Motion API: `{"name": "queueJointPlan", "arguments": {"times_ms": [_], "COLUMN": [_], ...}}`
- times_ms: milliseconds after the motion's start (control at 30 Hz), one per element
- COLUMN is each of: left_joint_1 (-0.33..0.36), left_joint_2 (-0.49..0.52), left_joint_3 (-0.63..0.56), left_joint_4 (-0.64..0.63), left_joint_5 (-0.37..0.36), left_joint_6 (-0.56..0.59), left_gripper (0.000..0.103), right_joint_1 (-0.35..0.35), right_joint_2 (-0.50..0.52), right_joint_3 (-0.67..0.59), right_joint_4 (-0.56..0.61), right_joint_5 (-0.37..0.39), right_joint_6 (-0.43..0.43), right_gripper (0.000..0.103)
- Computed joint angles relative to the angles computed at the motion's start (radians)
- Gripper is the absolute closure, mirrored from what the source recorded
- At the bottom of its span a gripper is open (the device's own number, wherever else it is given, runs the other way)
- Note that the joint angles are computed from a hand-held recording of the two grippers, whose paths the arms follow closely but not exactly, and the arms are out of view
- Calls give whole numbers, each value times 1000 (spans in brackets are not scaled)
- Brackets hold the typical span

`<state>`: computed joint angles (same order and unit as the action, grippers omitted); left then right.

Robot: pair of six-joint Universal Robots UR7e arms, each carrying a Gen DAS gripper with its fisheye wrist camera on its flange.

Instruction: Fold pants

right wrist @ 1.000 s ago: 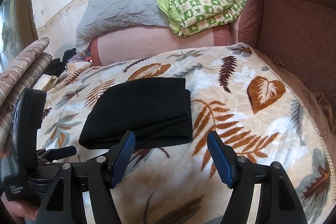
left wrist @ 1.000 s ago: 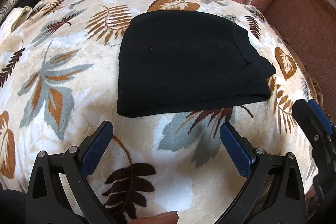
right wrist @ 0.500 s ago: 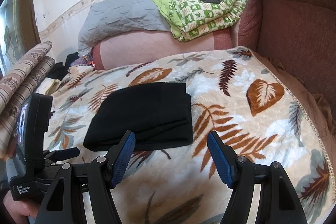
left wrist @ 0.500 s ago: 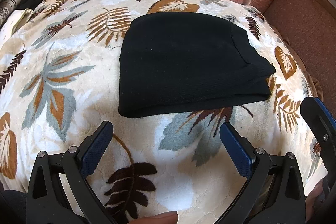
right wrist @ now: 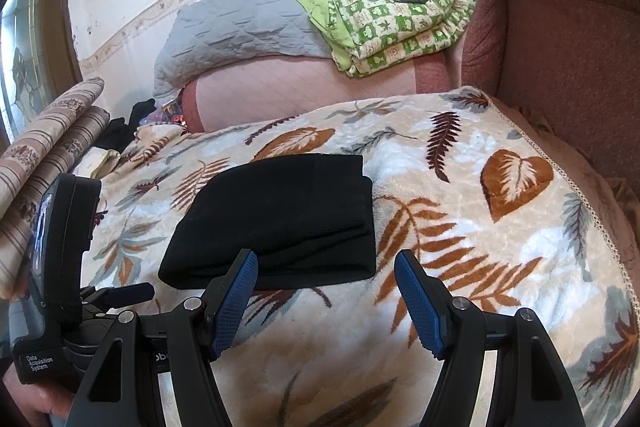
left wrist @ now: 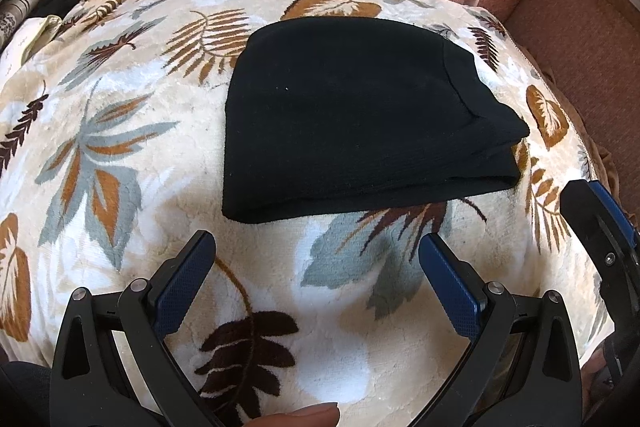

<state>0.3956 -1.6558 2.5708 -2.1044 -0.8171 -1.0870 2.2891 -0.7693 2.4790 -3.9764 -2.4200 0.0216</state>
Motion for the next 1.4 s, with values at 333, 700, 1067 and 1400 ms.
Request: {"name": "queueJointPlan", "arguments": {"times_ms": [333,700,1067,1400], "left_joint_1": [-1,-1,0,0], "left_joint_2": [1,0,-1,-2], "left_joint_3": [0,0,0,0], "left_joint_4": [0,-1,-1,1], "left_joint_5": [0,0,-1,-1], "left_joint_6": [-1,-1,0,-1], "left_gripper": [1,1,1,1], "right_joint_1": [-1,2,6,6], "right_joint_2": [4,10,9,7], "right_joint_3": [-2,-3,-2,-2], "right_joint_4": [-8,-15,-17,-14], "right_joint_5": [0,-1,-1,0], "right_joint_6": [-7,-9,-11,-9], "right_gripper": [34,34,34,34]}}
